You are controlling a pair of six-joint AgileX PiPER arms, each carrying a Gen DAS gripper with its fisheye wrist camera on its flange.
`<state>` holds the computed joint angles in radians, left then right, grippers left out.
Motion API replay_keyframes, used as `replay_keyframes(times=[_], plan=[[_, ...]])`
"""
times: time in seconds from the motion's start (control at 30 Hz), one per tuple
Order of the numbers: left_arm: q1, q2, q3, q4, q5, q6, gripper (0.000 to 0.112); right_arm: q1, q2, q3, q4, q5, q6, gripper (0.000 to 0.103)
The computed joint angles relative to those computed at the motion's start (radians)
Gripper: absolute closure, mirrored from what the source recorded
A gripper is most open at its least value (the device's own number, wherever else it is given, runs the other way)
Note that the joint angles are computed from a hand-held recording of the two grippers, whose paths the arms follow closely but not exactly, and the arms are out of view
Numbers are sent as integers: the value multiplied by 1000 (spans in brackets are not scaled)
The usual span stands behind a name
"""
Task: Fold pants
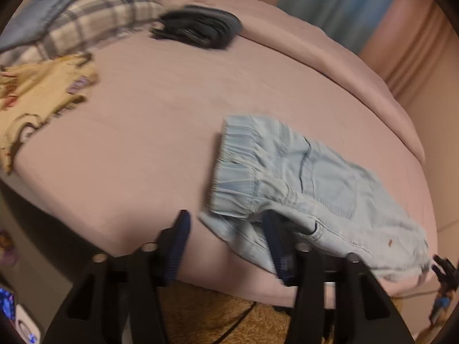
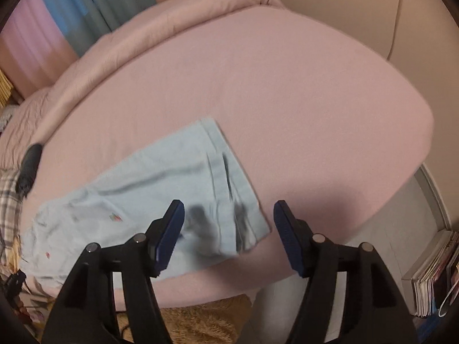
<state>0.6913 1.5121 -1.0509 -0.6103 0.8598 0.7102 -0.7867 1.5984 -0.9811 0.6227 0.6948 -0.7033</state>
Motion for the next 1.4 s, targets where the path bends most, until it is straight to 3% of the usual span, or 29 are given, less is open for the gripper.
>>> replay_keyframes(times=[0.13, 0.3, 0.4, 0.53, 0.6, 0.67, 0.8, 0.87, 0.93, 0.97, 1.03, 1.13, 1.23, 1.4], plan=[[13, -70, 7, 24, -86, -68, 49, 29, 40, -95, -6, 28, 58, 38], [-50, -109, 15, -42, -75, -40, 47, 161, 173, -171, -193, -60, 277, 40], [-136, -128, 49, -85, -48, 47, 47, 208, 230, -183, -215, -93, 294, 82], [-254, -112, 75, -149, 13, 128, 47, 296, 210, -203, -425, -148, 525, 84], [-315, -109, 98, -158, 2, 152, 47, 315, 189, -225, -451, -174, 562, 84], [-374, -116, 135, -151, -51, 158, 47, 318, 208, -286, -451, -143, 586, 84], [-420, -39, 160, -104, -97, 99, 47, 321, 350, -410, -464, -108, 624, 83], [-406, 12, 165, -81, -109, 69, 47, 325, 391, -410, -460, -142, 631, 79], [-380, 14, 194, -131, -118, 144, 47, 316, 381, -366, -440, -204, 600, 70], [-377, 3, 202, -131, -121, 157, 47, 310, 377, -368, -441, -191, 600, 66], [-376, -5, 194, -82, -116, 127, 47, 276, 342, -367, -378, -125, 553, 57], [-360, -22, 196, -71, -92, 99, 47, 213, 229, -264, -353, -134, 545, 47], [-310, -41, 206, -79, -58, 110, 47, 136, 90, -139, -370, -135, 537, 44], [-240, -104, 237, -98, -17, 112, 47, -15, -14, 18, -15, -60, 181, 44]])
